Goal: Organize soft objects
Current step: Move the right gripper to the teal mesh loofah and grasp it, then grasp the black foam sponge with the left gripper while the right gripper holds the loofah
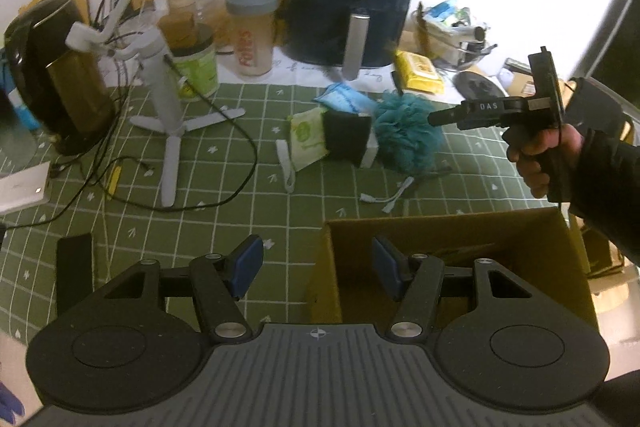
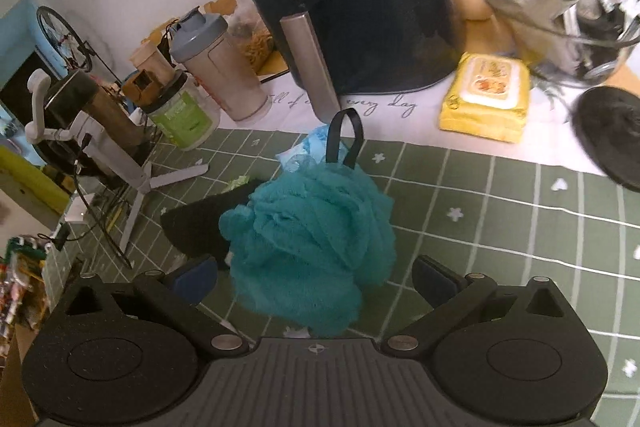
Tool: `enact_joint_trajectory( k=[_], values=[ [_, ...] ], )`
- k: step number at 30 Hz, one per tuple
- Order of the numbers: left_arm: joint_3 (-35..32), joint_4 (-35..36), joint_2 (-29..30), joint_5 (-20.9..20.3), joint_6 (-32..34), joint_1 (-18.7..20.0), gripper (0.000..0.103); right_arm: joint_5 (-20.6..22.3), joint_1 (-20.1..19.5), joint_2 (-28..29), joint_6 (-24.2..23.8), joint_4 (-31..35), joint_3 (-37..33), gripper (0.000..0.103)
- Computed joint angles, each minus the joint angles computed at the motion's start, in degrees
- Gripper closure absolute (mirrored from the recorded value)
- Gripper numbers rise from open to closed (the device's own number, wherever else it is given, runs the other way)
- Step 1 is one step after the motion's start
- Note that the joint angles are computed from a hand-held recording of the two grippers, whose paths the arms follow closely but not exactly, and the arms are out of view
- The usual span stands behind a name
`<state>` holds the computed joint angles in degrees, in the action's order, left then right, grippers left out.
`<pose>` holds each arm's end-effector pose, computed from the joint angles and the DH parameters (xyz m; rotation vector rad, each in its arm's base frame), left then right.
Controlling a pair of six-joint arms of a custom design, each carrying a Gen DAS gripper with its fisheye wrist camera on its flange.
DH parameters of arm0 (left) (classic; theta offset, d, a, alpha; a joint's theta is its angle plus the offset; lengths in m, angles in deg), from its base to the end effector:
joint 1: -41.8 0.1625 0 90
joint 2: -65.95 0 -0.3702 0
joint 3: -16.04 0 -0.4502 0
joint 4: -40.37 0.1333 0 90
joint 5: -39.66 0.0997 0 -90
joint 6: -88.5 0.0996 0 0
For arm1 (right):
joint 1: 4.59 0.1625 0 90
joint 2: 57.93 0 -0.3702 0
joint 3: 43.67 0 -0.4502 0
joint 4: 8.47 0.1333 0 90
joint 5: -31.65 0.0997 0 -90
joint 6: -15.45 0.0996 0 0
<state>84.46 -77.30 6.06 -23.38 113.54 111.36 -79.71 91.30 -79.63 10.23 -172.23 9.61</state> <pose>-0.0962 -0.7691 0.3648 0.9185 2.4663 -0.4177 0.1851 -0.8491 0.0618 0.0636 -2.6100 1.0071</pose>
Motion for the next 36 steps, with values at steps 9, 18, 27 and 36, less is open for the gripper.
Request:
enact_joint_trajectory(
  k=[9,18,27,36],
  values=[
    [0.4,-0.2,-0.5,2.8,-2.6,0.3,0.044,3.3,-1.8,6.2,3.1,5.5,-9.7,0.000],
    [1.2,0.1,-1.6,3.7,-3.4,0.1,0.044,6.0,-3.1,9.5,5.4,9.4,-14.6,0.011],
    [1.6,-0.7,-1.8,3.1,-2.6,0.0,0.044,3.7,-2.3,8.1,4.2,9.8,-13.1,0.040],
    [1.1,-2.0,-1.4,1.2,0.4,0.0,0.044,-0.2,-0.8,3.5,0.8,5.6,-6.7,0.044]
  ],
)
